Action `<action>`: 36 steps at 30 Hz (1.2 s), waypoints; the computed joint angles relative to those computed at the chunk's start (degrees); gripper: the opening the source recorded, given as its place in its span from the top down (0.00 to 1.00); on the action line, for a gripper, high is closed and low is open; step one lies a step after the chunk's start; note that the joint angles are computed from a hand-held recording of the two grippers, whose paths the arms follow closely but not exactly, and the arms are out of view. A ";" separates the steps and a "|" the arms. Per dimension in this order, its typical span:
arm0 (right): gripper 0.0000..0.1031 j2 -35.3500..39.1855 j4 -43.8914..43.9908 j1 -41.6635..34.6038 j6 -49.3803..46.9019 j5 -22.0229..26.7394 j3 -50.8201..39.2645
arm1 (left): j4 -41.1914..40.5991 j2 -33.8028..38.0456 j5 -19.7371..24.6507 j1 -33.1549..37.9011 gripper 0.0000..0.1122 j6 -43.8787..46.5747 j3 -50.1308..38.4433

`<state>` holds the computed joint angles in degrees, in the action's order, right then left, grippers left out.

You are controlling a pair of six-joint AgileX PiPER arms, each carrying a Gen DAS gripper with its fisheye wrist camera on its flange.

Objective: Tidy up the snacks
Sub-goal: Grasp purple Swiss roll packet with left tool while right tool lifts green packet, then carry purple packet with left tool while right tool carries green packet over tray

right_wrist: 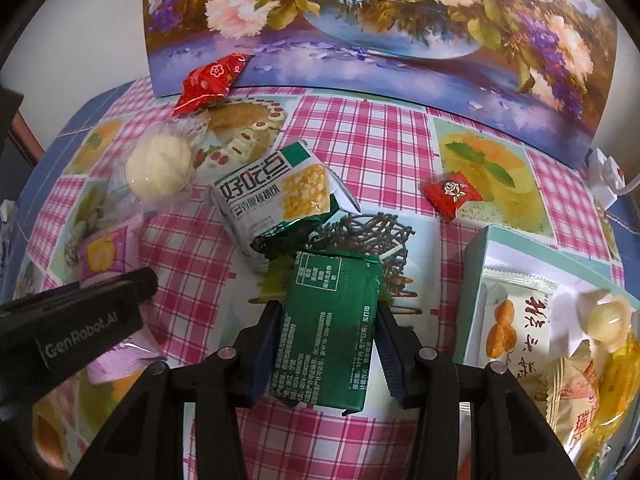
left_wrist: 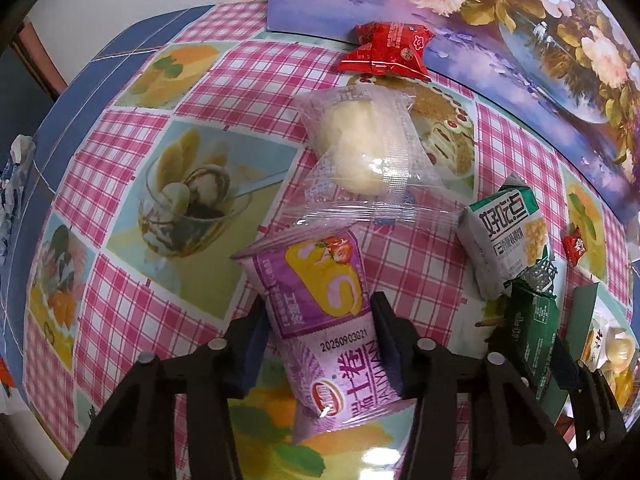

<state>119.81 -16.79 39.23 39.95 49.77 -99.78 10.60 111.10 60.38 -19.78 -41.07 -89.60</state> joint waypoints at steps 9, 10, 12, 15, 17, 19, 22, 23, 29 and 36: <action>0.58 -0.45 -0.76 0.60 1.01 -0.42 0.79 | -0.13 -1.10 -0.52 0.62 0.60 -0.59 0.98; 0.58 -0.58 -0.45 0.49 0.95 -0.77 1.04 | 0.44 -1.19 -0.38 0.54 0.60 -0.96 1.02; 0.58 -1.11 0.30 0.19 0.60 -1.28 1.44 | 0.56 -1.42 -0.14 0.67 0.60 -1.15 1.04; 0.58 -2.28 0.11 0.14 0.61 -1.37 1.52 | 0.91 -2.34 0.15 0.66 0.61 -1.64 1.17; 0.58 -3.39 -0.77 0.45 1.03 -1.06 1.55 | 1.99 -3.33 0.63 0.16 0.61 -2.22 1.12; 0.58 -4.58 -1.50 0.58 1.43 -0.73 1.91 | 2.74 -4.44 0.91 -0.24 0.61 -2.42 1.14; 0.58 -6.27 -1.94 0.65 2.22 0.29 1.99 | 3.39 -6.31 1.20 -0.74 0.61 -2.52 1.19; 0.58 -6.99 -2.10 0.63 2.53 0.54 2.23 | 3.75 -6.68 1.42 -0.95 0.61 -2.65 0.94; 0.58 -10.90 -2.86 0.14 4.55 2.65 3.53 | 6.23 -9.95 3.65 -3.19 0.61 -3.01 -0.87; 0.58 -16.70 -3.73 -1.21 7.61 3.91 7.66 | 10.47 -11.89 6.33 -8.14 0.61 -3.36 -4.37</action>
